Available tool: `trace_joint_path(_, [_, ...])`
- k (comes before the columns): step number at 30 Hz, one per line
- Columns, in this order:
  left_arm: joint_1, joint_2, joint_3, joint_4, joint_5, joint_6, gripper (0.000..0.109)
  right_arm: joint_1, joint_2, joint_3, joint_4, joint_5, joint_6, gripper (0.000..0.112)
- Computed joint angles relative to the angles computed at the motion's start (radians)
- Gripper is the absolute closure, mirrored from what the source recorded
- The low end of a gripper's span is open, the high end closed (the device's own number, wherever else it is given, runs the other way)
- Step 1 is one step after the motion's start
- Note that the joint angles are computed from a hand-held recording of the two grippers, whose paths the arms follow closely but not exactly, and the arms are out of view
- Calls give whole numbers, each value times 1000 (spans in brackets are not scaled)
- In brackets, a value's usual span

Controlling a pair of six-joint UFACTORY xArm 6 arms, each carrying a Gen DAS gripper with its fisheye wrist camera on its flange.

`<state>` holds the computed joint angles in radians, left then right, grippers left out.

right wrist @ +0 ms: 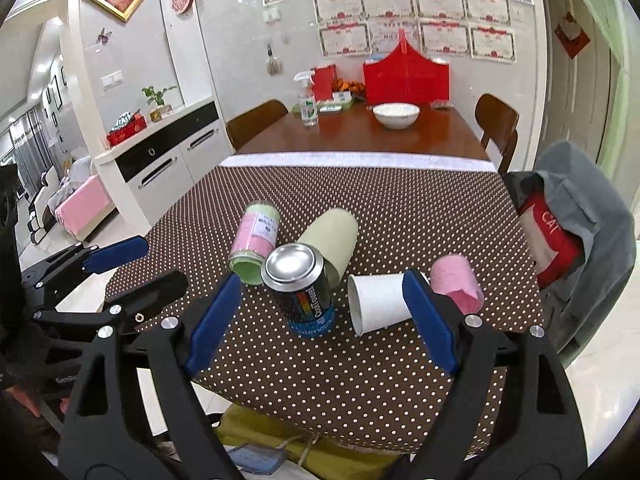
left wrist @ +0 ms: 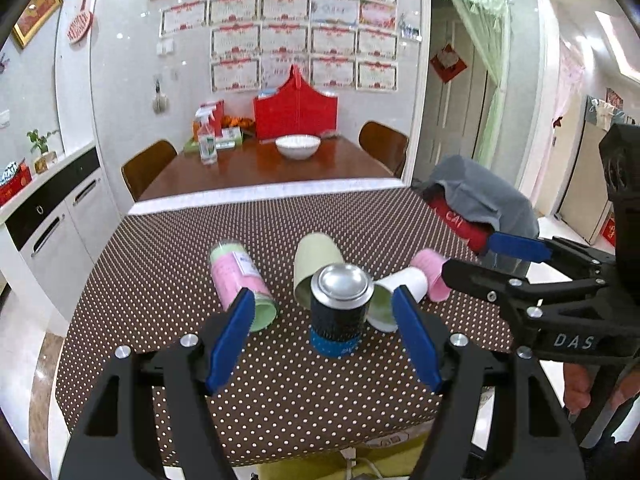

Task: Flip cup upside down

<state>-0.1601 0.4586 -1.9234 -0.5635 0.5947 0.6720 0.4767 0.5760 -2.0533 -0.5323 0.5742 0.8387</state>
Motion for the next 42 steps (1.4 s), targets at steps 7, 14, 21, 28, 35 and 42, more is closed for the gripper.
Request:
trace_joint_path(7, [-26,-78,103,-78,-112,76,36,-5,-77,100,-131,-63,114,30])
trace_joint_path(14, [-54,-132,169,-134,-220,131,36,-15,-140,177,-245,-115,210,27])
trace_joint_path(21, [-74,-166,211,-220,-316,195,32,-24,-195,236,-377,-147,312,25])
trace_joint_path(28, [-82,-178,222,-289,-363,247,28,-24,-214,244,-434,-160,346,23])
trace_joint_path(35, [-79,-175,225,-240,-372,194,27,-23,-216,249,-440,-168,347,22])
trace_joint_path(42, [-76,-167,219,-199,-353,157,26,-21,-214,254,-423,-172,342,21])
